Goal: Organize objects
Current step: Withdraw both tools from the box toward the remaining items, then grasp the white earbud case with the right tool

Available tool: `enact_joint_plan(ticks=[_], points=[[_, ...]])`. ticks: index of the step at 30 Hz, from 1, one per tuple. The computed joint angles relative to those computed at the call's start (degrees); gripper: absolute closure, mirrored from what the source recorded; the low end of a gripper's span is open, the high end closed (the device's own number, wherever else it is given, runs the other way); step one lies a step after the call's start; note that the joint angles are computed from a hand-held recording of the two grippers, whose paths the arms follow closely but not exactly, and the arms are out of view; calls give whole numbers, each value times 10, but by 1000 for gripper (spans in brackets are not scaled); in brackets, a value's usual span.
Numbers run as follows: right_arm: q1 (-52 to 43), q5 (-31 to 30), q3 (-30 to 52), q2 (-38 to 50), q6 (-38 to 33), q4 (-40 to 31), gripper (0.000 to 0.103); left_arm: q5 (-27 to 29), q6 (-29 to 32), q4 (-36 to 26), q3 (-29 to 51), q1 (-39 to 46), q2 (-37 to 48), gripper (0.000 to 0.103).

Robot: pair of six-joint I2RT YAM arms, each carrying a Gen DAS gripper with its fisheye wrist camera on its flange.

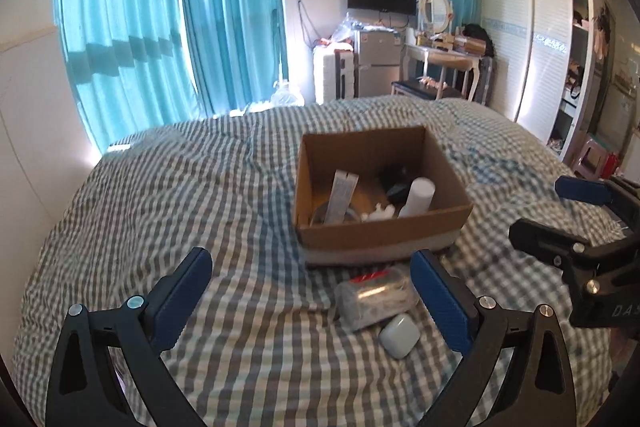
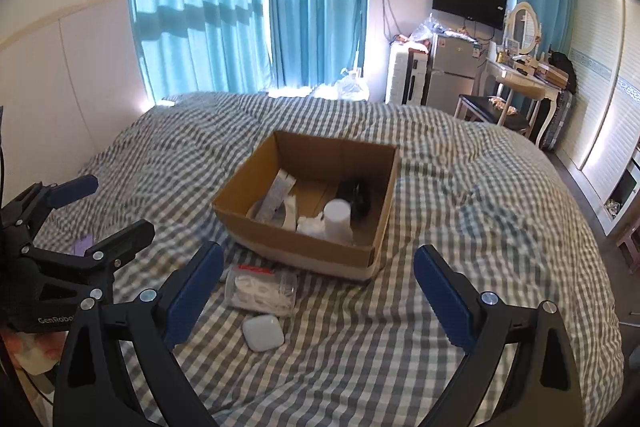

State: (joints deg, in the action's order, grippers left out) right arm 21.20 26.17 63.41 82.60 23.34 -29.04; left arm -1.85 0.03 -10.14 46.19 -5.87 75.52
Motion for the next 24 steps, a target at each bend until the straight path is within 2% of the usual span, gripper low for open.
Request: enact_joint_plan(ticks=[6, 11, 18, 21, 24], points=[[-1, -53, -61, 78, 26, 75, 7, -12, 2, 55, -66, 15, 45, 1], [-6, -90, -57, 179, 28, 113, 7, 0, -1, 84, -85, 46, 77, 1], [-11, -125, -9, 277, 22, 115, 20, 30, -17, 101, -83, 80, 113, 1], [-17, -135, 19, 314, 15, 110, 33, 43, -20, 98, -76, 90, 129, 1], [-20, -149, 38, 344, 6, 111, 41, 48, -22, 90, -67, 92, 145, 1]])
